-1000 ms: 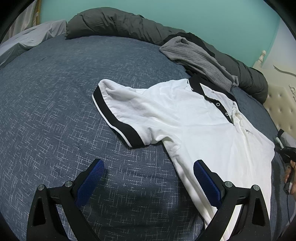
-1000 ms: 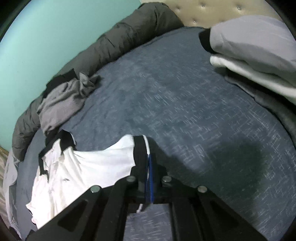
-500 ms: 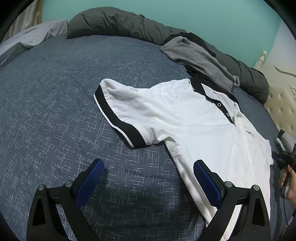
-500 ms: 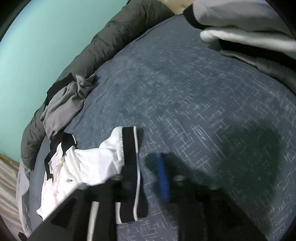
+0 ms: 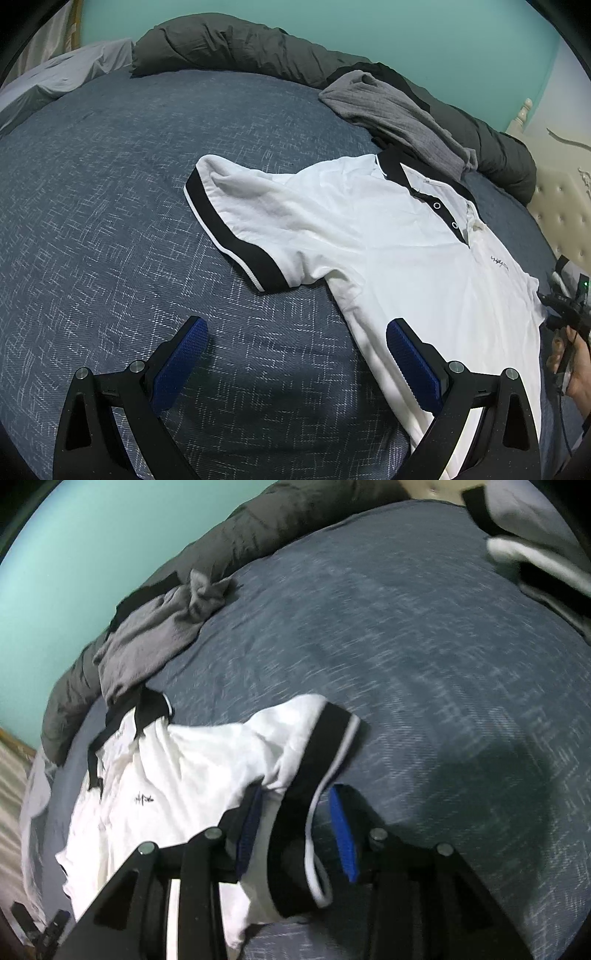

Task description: Fold clothes

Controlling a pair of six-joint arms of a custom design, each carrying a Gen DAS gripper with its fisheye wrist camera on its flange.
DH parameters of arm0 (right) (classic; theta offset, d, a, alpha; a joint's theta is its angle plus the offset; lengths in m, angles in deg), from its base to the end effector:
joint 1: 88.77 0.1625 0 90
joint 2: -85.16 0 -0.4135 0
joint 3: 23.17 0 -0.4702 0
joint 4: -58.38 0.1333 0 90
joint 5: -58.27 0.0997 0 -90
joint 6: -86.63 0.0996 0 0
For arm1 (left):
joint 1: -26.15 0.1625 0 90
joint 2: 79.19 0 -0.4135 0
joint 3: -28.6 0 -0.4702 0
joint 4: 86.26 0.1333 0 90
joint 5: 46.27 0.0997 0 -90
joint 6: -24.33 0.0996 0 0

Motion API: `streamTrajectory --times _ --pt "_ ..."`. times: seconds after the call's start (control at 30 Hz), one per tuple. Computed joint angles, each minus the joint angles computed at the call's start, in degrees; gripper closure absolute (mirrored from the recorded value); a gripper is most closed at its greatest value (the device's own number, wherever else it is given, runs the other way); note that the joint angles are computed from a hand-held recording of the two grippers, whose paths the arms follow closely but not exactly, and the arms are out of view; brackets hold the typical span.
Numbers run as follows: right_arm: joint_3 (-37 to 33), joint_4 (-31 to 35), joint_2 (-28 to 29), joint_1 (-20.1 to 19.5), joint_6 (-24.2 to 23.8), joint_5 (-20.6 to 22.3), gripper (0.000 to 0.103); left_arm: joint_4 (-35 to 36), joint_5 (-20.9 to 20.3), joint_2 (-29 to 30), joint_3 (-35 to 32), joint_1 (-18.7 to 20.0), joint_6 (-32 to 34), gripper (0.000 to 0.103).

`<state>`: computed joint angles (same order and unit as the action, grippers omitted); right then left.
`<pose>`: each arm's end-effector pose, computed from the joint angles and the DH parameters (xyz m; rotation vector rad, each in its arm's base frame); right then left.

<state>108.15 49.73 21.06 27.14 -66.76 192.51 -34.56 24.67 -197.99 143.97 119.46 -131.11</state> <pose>0.1950 -0.2553 -0.0119 -0.2981 -2.4724 1.0693 0.1805 -0.2484 0.4164 0.3072 2.5155 -0.8333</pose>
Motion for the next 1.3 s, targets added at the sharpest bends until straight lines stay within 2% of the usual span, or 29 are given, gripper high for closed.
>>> streamTrajectory --times 0.1,0.2,0.3,0.4,0.5,0.57,0.63,0.67,0.73,0.77,0.87,1.03,1.17,1.2,1.3 --pt "-0.4 0.8 0.5 1.0 1.0 1.9 0.065 0.0 0.1 0.1 -0.1 0.0 -0.1 0.004" --pt "1.6 -0.4 -1.2 2.9 6.1 5.9 0.065 0.0 0.5 0.2 -0.3 0.4 0.0 0.004" --pt "4.0 -0.8 -2.6 4.4 12.1 6.7 0.065 0.1 0.6 0.1 -0.4 0.3 -0.1 0.004" --pt "5.8 -1.1 -3.3 4.8 15.6 4.2 0.065 0.2 0.7 0.0 -0.2 0.2 -0.2 0.004" --pt "7.3 -3.2 -4.4 4.0 16.3 0.3 0.065 0.3 0.6 -0.2 -0.1 0.0 -0.2 0.004" --pt "6.9 -3.1 -3.7 3.8 16.7 -0.9 0.065 0.3 0.5 -0.2 -0.1 -0.1 -0.3 0.004" --pt "6.2 -2.5 -2.9 4.3 17.6 -0.6 0.071 0.4 0.8 -0.2 -0.2 0.1 0.0 0.004" --pt "6.2 -2.7 -2.8 4.2 17.9 -0.8 0.08 0.5 0.8 -0.2 -0.2 0.1 0.0 0.003" --pt "6.3 -2.7 -2.7 4.0 18.4 -1.2 0.087 0.7 0.8 -0.3 -0.2 0.0 0.0 0.003" --pt "5.8 -1.9 -2.1 4.6 18.9 -0.5 0.093 0.8 0.8 -0.4 -0.1 -0.1 0.0 0.003" --pt "4.5 0.4 -1.4 7.7 19.9 3.8 0.097 0.6 0.8 -0.1 -0.3 0.1 0.0 0.003" --pt "0.2 10.0 0.0 13.0 23.0 12.6 0.098 0.6 1.1 0.0 -0.5 0.4 0.0 0.003" --pt "-1.6 16.4 0.9 14.3 26.7 16.0 0.098 0.5 1.2 0.1 -0.5 0.4 0.0 0.003" --pt "-1.2 16.1 0.6 13.1 26.2 14.6 0.098 0.5 1.2 0.1 -0.5 0.4 0.0 0.003" --pt "1.0 13.6 -0.7 7.3 22.4 6.8 0.098 0.6 1.3 0.2 -0.6 0.4 -0.1 0.003"
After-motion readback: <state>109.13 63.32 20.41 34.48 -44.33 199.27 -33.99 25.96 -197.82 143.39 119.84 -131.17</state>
